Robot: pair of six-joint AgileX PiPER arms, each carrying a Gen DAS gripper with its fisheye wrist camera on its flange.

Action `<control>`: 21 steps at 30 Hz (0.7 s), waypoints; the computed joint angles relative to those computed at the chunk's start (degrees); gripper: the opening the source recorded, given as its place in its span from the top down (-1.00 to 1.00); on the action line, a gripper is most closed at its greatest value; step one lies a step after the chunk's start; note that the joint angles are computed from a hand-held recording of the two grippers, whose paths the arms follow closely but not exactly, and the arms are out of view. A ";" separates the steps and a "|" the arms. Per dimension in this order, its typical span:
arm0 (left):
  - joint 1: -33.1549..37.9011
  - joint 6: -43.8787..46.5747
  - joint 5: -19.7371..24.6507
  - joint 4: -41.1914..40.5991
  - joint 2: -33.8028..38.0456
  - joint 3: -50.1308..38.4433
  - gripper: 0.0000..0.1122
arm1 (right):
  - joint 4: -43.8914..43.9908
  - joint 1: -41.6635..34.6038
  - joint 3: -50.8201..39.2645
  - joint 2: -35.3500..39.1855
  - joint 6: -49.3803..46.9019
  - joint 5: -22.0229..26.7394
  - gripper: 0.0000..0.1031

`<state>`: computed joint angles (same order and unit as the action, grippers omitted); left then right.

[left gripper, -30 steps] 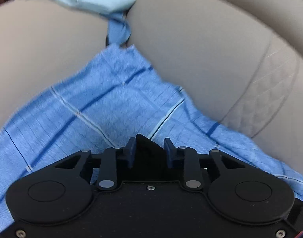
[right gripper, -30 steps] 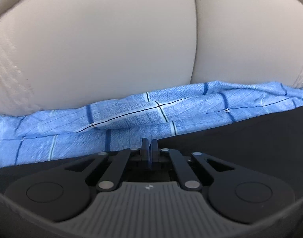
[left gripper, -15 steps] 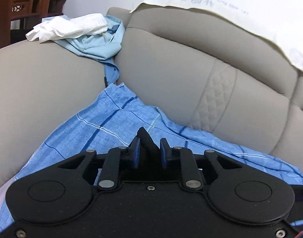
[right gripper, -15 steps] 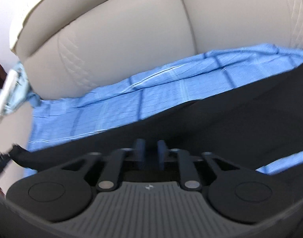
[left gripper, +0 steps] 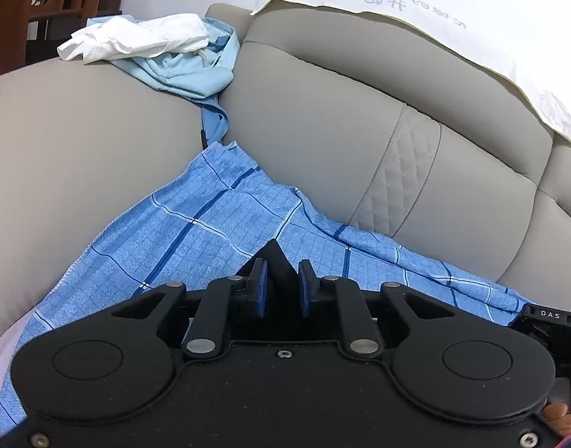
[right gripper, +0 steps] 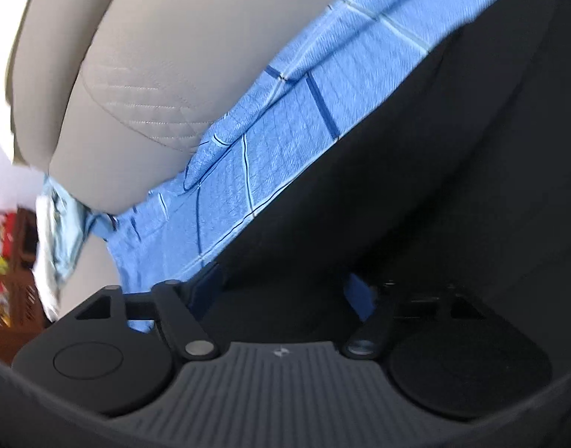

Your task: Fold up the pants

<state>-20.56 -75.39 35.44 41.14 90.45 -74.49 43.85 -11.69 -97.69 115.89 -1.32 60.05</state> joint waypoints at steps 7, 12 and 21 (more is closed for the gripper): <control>1.12 2.21 -1.46 -3.24 1.83 -0.43 0.72 | -0.37 1.93 7.26 -2.78 -0.14 -14.80 0.94; 0.06 -3.45 -4.70 0.99 -2.94 6.08 0.72 | 12.53 0.85 26.75 -17.61 -24.98 -26.35 0.95; -12.86 -27.77 5.33 18.05 -20.95 28.71 0.72 | 28.44 -3.39 69.13 -61.12 -59.63 -30.34 0.95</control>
<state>-33.42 -103.16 40.77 59.19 69.50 -45.78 72.29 -15.08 -28.56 54.77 -60.95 29.71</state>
